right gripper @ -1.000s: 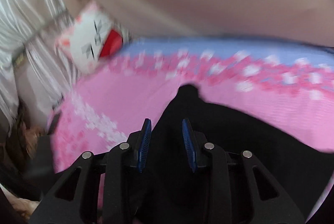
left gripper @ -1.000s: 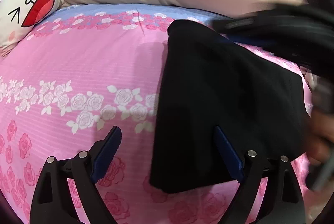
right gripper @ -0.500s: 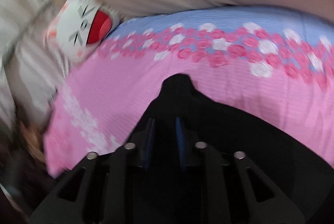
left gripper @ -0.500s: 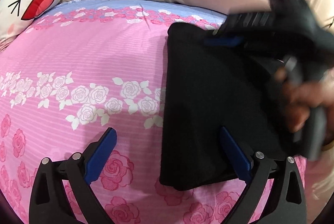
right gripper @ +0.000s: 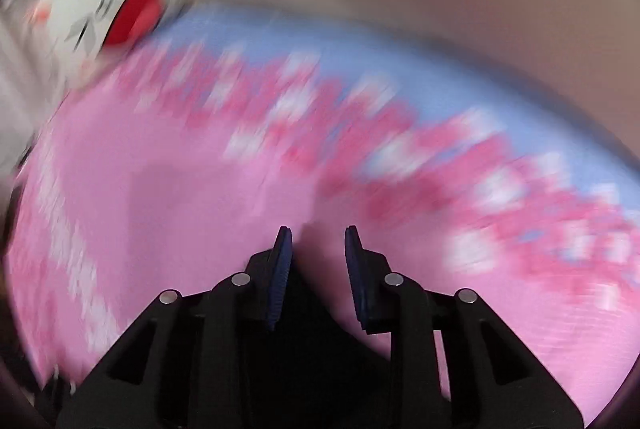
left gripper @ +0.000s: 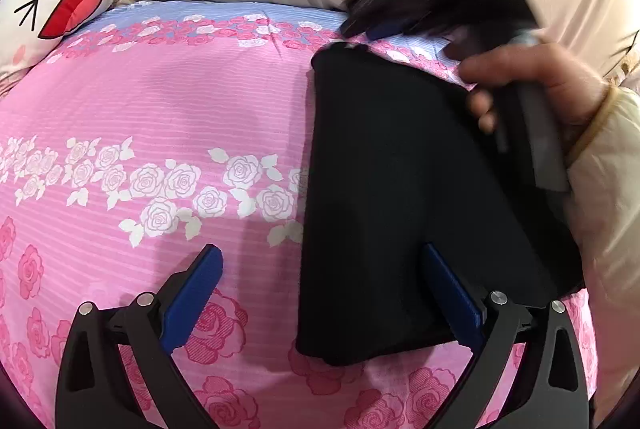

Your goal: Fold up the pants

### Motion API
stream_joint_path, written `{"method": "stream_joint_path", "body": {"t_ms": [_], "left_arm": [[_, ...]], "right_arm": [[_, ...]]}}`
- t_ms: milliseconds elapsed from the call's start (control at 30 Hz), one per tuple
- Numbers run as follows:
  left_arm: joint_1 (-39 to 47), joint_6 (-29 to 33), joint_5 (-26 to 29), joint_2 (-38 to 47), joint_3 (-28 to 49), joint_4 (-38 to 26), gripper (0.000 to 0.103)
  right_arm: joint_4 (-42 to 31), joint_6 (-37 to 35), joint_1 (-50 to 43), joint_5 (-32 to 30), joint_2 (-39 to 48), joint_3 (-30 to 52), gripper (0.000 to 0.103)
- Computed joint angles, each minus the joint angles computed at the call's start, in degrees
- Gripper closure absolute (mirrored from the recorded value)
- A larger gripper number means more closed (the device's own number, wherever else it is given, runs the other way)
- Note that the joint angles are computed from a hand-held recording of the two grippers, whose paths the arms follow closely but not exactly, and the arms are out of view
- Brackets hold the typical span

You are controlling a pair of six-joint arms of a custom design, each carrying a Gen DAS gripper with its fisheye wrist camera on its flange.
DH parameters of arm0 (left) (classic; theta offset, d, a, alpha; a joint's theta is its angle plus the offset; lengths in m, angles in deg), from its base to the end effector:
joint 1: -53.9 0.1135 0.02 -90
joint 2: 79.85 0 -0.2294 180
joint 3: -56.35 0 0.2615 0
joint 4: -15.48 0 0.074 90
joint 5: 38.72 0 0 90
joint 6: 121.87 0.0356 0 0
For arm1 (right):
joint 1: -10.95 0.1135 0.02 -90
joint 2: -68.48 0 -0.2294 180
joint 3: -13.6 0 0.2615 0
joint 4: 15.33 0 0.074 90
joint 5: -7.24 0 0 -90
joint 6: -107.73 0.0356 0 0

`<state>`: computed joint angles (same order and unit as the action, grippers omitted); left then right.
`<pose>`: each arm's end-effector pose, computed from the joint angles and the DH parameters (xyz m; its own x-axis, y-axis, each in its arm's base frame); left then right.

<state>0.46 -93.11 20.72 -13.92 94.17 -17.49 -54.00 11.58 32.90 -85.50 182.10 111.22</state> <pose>0.1383 -0.1561 0.1081 -0.7288 -0.2845 -0.6228 -0.1947 0.9582 -0.2098 0.3951 0.1611 0.1622 -0.7096 -0.4013 -0.5791 -0.4778 0.8782 -0.0232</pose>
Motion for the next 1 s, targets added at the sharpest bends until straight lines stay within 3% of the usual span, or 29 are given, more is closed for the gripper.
{"method": "stream_joint_path", "body": {"t_ms": [133,167,200,267,300,333,367,400,500,567,600,667,700,733,800,833,867,900,1000], "left_arm": [[-0.11,-0.40,-0.14,-0.80,-0.22,-0.40,0.005],[-0.71,-1.26,-0.67,-1.67,-0.33,-1.25,0.006],[-1.62,-2.37,-1.54,-2.70,-0.15,-2.54,0.006],[-3.50,-3.64,-3.45,-3.70,1.35,-5.97,0.006],[-4.29,-4.05,-4.50,-4.12,1.89,-7.35,0.006],[-5.22,-4.71,-5.72,-3.98,2.88,-8.80,0.006],[-6.28,-5.32,-7.18,-3.44,4.28,-10.39,0.006],[-6.45,-5.31,-7.71,-2.86,5.19,-11.12,0.006],[-7.76,-6.65,-8.88,0.51,9.06,-14.27,0.006],[-8.72,-7.40,-9.33,2.81,11.17,-14.99,0.006],[-9.19,-7.55,-9.53,4.69,12.68,-15.16,0.006],[-10.03,-7.07,-9.63,8.21,15.60,-15.38,0.006],[-10.34,-6.26,-9.70,10.87,17.78,-15.54,0.006],[-10.64,-5.61,-9.82,12.79,19.49,-16.03,0.006],[-11.66,-5.23,-10.72,17.34,23.44,-18.81,0.006],[-12.01,-5.41,-11.21,19.16,25.04,-20.36,0.006],[-12.31,-5.94,-11.79,21.03,26.65,-22.36,0.006],[-12.80,-6.76,-12.12,21.85,27.40,-23.48,0.006],[-12.21,-7.67,-11.84,21.82,27.43,-23.43,0.006]], "right_arm": [[1.34,2.71,-6.95,-14.94,-21.33,-19.36,0.070],[0.63,1.89,-8.76,-16.80,-27.65,-25.48,0.060],[-0.17,0.50,-10.66,-18.42,-32.22,-30.39,0.057],[1.11,-3.74,-16.66,-10.97,-38.80,-38.73,0.057],[2.66,-6.62,-22.03,-9.72,-38.43,-40.42,0.070],[2.59,-8.27,-29.23,-14.29,-35.24,-39.52,0.094],[0.97,-2.26,-36.43,-22.65,-31.86,-37.06,0.103],[-2.03,-0.03,-42.29,-29.11,-31.36,-35.47,0.103],[-6.18,-6.52,-46.95,-30.25,-43.45,-38.15,0.097],[-14.39,-11.38,-48.81,-39.03,-46.02,-37.64,0.096],[-16.13,-12.82,-47.82,-40.24,-46.31,-38.29,0.096],[-15.03,-14.92,-44.98,-37.58,-45.50,-40.74,0.097],[-10.61,-14.62,-43.50,-31.21,-43.93,-42.40,0.097],[-6.36,-15.92,-44.85,-28.62,-40.52,-43.13,0.103],[-6.08,-13.28,-52.19,-38.34,-33.46,-40.86,0.103],[-7.15,-11.63,-53.21,-37.73,-34.19,-40.24,0.103],[-9.01,-14.11,-53.26,-36.21,-37.79,-40.36,0.103],[-9.06,-13.99,-52.55,-34.38,-43.43,-42.51,0.097],[-20.07,-21.26,-51.65,-40.84,-51.06,-42.71,0.096]]}}
